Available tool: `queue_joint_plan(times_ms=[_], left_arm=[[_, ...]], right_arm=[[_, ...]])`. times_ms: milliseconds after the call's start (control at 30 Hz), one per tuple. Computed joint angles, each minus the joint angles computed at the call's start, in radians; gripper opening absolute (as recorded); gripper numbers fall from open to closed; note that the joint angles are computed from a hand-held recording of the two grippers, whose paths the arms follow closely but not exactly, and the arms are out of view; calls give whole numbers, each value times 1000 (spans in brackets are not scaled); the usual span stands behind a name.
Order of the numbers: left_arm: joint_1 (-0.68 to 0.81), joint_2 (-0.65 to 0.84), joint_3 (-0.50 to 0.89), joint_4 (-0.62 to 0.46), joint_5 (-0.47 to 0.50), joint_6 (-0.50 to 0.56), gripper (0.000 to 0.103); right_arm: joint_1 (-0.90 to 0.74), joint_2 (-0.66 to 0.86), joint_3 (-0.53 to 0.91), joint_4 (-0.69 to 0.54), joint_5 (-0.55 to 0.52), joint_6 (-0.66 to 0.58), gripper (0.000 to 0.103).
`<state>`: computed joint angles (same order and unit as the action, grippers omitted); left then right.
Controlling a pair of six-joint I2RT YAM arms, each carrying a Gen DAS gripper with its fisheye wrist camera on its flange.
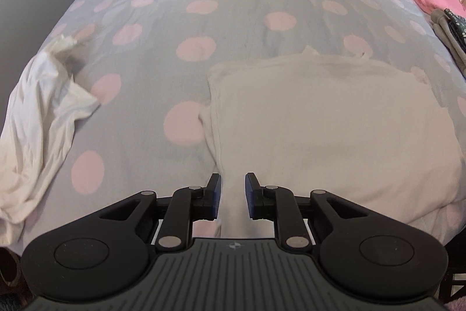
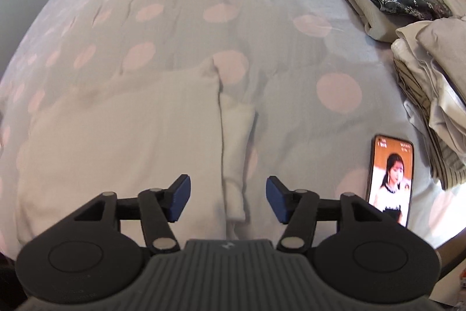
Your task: Fold clothes
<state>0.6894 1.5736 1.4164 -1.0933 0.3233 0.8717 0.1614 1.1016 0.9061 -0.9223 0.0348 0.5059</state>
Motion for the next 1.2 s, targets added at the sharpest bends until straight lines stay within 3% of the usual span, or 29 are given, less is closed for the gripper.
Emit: queue_joint_plan(times_ms=[133,333,533,700,767,833,1000,1200], left_arm=[[-69,24,21,50,5,-72,17],[-147,91,3,154,1,-184,19],[-173,149,-38,206,-58,-196,19],[-176,186,-58,241,-96,-211,19],[-175,191,-66,254,-105,-208,19],[-174,193,-74,266,-111,-205,19],[-166,182,-80,271,-98,-210,19],[-124,174,-66,268,-66,-214,19]], right_arm=[[-136,121,33,86,-89,-31,71],[-198,266,-17,214,-171,-39,72],[-224,348,-82,328,-294,-26,71],[-165,417,-81,375,-250,-36,55],[-136,419,-78,389,-234,-43,34],[-120,423,-67,390,-244,-39,22],[-84,417,-29,354,-207,-6,19],[-55,318,3,329,-264,48,18]])
